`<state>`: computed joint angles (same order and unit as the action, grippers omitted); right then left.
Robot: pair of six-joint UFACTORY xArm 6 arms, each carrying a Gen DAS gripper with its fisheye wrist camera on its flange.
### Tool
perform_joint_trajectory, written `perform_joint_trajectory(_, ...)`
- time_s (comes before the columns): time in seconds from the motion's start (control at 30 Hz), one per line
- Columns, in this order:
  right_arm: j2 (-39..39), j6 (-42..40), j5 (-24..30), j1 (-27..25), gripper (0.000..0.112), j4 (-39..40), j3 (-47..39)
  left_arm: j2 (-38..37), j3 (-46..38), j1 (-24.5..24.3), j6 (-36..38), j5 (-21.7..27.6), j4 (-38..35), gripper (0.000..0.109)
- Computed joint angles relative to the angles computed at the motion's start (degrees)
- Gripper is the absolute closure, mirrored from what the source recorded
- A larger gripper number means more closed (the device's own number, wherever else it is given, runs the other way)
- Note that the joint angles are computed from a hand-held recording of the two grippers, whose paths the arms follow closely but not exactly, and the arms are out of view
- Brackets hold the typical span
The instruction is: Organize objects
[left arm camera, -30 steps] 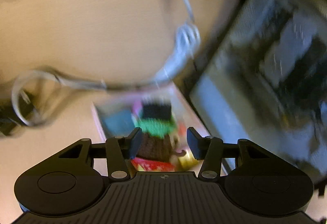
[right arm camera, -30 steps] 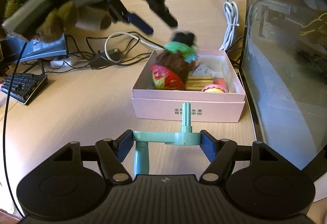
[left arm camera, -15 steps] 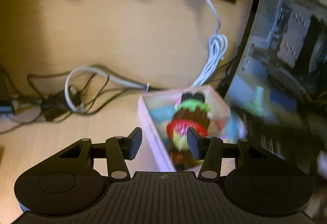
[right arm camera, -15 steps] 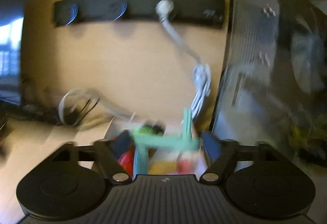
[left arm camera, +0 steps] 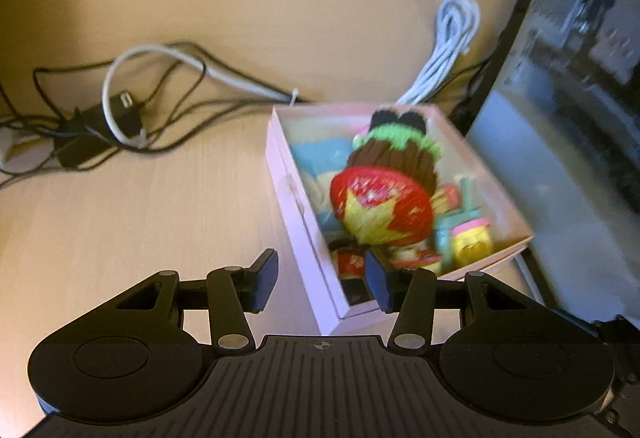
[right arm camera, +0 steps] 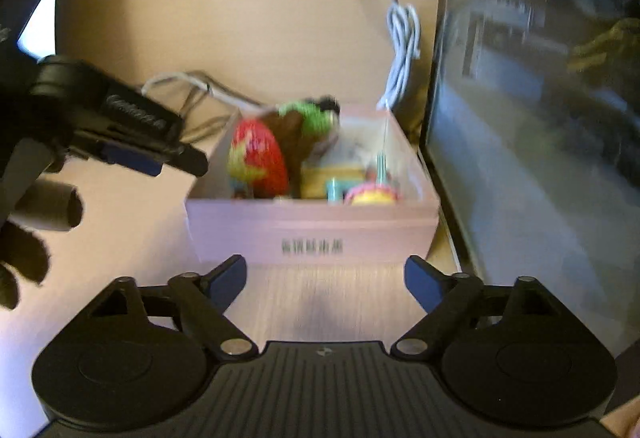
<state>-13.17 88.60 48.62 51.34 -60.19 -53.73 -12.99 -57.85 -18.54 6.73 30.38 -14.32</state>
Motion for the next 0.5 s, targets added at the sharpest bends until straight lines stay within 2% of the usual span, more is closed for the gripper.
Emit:
perform_joint_trajectory(0.07,0.7,0.2,0.3,-0.1,0.029,0.0,-0.2,1.5,-0.6,-0.1,-5.5,1.0,7.6,0.047)
perform_joint_trajectory(0.13,1.8,-0.1,0.4,-0.7,0.032,0.0,-0.9,1.6,-0.1,0.4,-7.6,0.7,9.4,0.029)
perform_joint_trajectory(0.2,3.4,-0.9,0.1,-1.8,0.035,0.5,-2.0,1.2,0.3,1.3,-12.0,0.8,14.4,0.021)
perform_joint_trajectory(0.27,5.1,-2.2,-0.6,-3.1,0.037,1.9,-3.2,0.1,1.4,2.9,-17.6,0.5,20.0,0.02)
perform_joint_trajectory(0.33,7.2,-3.7,-0.8,-4.6,0.048,4.4,-4.9,-0.5,2.0,5.1,-17.6,0.5,19.4,0.015)
perform_joint_trajectory(0.37,8.2,-4.6,-2.0,-5.7,0.047,6.3,-5.6,-0.6,2.3,6.2,-16.4,0.5,17.9,0.012)
perform_joint_trajectory(0.4,8.6,-5.3,-5.5,-7.3,0.049,8.5,-5.6,-0.5,2.4,7.2,-15.9,0.5,17.6,0.007)
perform_joint_trajectory(0.43,9.6,-5.1,-7.0,-8.0,0.049,8.8,-6.3,-0.4,2.4,8.0,-14.6,0.1,16.5,0.007)
perform_joint_trajectory(0.5,12.6,-6.2,-6.5,-8.1,0.049,7.7,-9.5,0.2,2.6,9.4,-10.7,-1.5,13.7,0.007)
